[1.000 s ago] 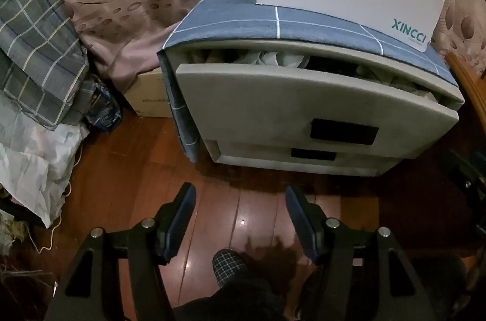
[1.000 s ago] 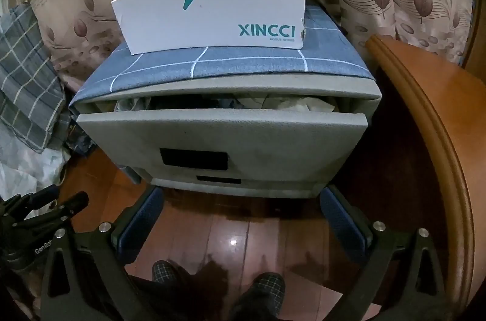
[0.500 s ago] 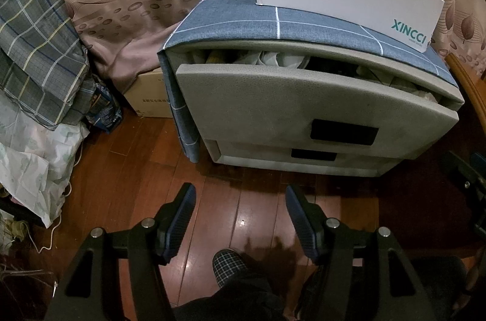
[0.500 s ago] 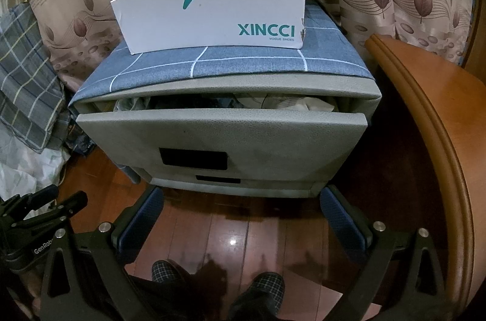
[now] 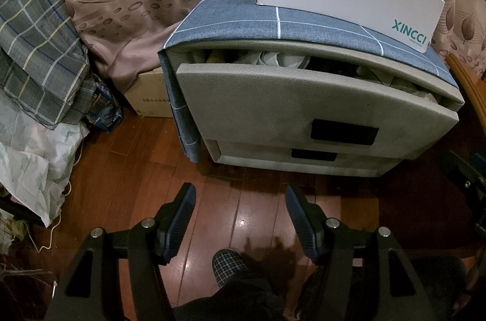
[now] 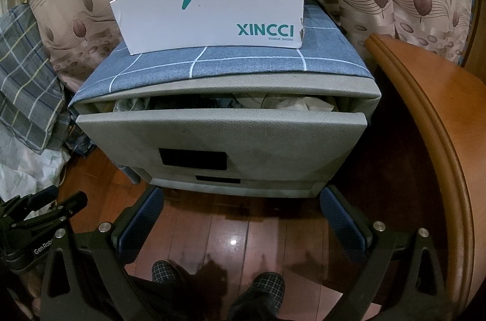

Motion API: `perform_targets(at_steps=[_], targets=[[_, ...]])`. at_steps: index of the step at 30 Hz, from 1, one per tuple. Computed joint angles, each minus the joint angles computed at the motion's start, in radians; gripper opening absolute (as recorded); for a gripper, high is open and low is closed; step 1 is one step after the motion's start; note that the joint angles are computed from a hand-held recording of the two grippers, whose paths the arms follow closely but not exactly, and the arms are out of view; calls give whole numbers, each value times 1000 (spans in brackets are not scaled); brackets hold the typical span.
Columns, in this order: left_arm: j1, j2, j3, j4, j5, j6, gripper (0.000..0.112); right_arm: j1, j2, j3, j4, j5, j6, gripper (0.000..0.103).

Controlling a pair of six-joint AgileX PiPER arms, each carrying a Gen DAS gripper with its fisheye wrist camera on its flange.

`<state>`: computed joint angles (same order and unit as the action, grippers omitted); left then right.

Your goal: Take underwear out of drawer

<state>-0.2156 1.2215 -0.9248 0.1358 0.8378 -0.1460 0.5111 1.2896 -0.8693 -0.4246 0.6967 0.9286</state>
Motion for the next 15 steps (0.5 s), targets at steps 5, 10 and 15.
perform_targets(at_steps=[5, 10, 15], targets=[[1, 0, 0, -1, 0, 2, 63, -1, -2, 1, 3, 1, -4, 102], [1, 1, -1, -1, 0, 1, 63, 0, 0, -1, 4, 2, -3, 102], [1, 0, 0, -1, 0, 1, 63, 1, -3, 1, 1, 4, 0, 102]])
